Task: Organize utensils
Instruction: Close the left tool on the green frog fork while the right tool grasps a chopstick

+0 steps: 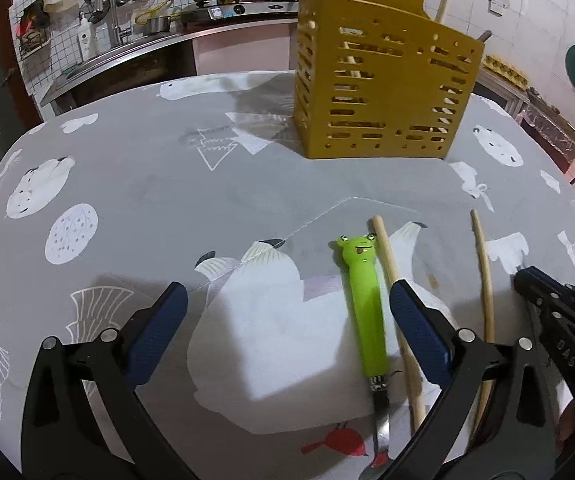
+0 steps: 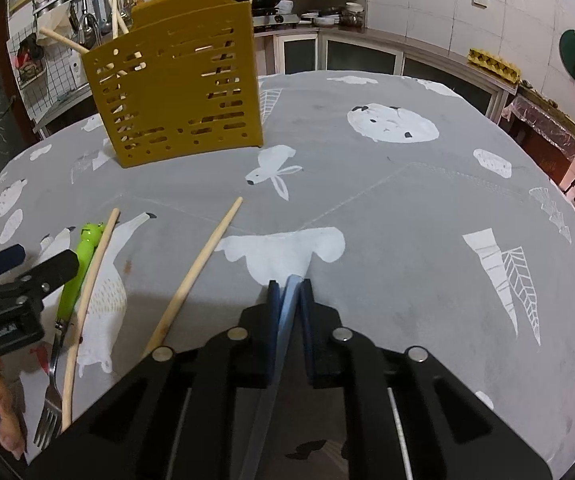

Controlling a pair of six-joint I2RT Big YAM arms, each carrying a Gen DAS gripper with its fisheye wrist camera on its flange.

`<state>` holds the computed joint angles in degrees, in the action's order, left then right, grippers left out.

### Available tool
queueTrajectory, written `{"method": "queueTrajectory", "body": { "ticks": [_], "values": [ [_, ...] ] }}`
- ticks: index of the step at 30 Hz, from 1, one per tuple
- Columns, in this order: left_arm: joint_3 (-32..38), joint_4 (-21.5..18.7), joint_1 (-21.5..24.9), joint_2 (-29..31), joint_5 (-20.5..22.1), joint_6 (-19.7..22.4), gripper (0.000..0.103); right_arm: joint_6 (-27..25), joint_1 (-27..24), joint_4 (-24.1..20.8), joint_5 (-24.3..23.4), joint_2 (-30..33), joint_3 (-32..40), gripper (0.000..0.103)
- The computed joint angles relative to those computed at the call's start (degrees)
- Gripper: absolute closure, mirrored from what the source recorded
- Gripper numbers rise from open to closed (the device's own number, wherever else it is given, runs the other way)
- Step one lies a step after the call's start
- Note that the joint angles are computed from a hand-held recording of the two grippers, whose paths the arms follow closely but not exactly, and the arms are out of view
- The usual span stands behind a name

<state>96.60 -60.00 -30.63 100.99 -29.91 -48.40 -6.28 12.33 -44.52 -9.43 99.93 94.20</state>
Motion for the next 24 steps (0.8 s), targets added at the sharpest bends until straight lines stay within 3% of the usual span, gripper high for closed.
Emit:
{"method": "queueTrajectory", "body": {
  "ticks": [6,11,14,21,24],
  "values": [
    [0.20,1.05,0.66,0.49,2.70,0.57,0.019,-0.22,0.27,0.37,0.71,-0.13,-0.30,0.092],
    [4.55,-2.25,0.52,3.68,2.47,0.82,0.030,-0.48,0.38,0.33,1.17,-0.16,-0.31,0.092],
    [6.34,-3.12,0.52,4.72,3.04,1.31,0.042,-0.84,0.59,0.04,1.91,-0.11,-0.14,0.092],
    [8.45,-4.35,0.42,5.57,5.33,1.70,0.080,-0.62,0.74,-2.68,2.31,0.74,1.82,0.092],
    [9.42,-4.89,0.37,6.19,5.80,2.13,0.085,-0.08,0.82,-3.40,2.44,1.14,2.50,0.092]
  ]
}}
